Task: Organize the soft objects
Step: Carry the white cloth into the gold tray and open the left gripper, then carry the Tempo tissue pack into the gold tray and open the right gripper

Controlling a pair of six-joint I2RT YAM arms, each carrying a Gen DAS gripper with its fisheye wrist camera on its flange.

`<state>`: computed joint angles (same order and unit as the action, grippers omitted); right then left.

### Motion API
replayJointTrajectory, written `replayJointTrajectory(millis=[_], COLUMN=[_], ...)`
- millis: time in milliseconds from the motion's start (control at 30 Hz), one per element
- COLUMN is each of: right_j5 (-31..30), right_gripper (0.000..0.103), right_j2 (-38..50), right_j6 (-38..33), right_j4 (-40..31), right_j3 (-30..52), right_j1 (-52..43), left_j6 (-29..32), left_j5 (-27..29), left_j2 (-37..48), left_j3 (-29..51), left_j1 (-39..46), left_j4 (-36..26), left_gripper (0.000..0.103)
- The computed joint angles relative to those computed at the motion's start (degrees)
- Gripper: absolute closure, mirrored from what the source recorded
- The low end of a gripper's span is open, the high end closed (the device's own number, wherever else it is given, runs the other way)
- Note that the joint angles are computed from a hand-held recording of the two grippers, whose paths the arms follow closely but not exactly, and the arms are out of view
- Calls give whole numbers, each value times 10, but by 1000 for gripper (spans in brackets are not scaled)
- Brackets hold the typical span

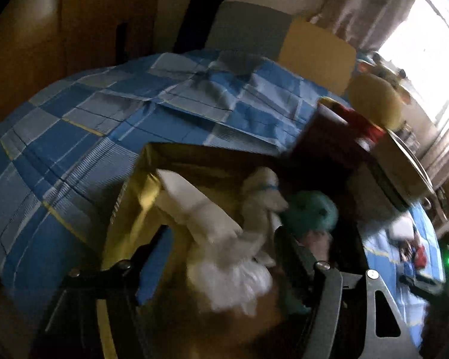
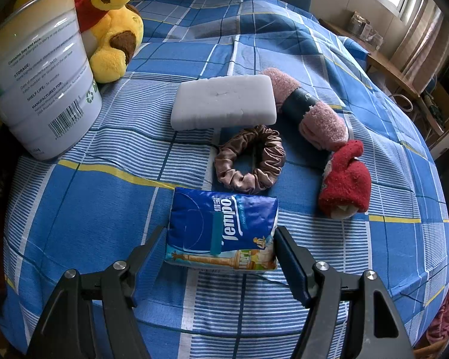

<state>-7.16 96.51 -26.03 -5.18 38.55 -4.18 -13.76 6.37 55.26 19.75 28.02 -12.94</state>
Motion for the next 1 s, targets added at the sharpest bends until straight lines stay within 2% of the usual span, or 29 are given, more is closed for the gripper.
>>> replayJointTrajectory(millis=[300,400,500,600,700,833,1000], right_j5=[8,-23,-20,-8,30,90,138], right_gripper=[31,31,31,31,31,31,31], right_j2=[-19,-58,-77,-67,-17,91,190], right_j6=[20,33,60,112,175,265,319], right_j4=[-15,-52,-81,-119,-162,-263,-360], right_j3=[6,22,63,149,276,514,775], right_j1=[-8,-23,-12,17,63,133,224], left_j6=[-27,-14,-7,3,17,33,50], left_j5=[-23,-25,-19,-1,16,30,26], left_j2=[-112,-119,-138,-155,-164,-182,-182], left_j3=[-43,-49,-54,-56,-59,-60,-58], left_j1=[-108,-110,-101,-82,-58,-33,-14], left_j4=[-69,-71,-78,-91,-97,-115,-124], left_gripper=[32,32,32,32,32,32,32])
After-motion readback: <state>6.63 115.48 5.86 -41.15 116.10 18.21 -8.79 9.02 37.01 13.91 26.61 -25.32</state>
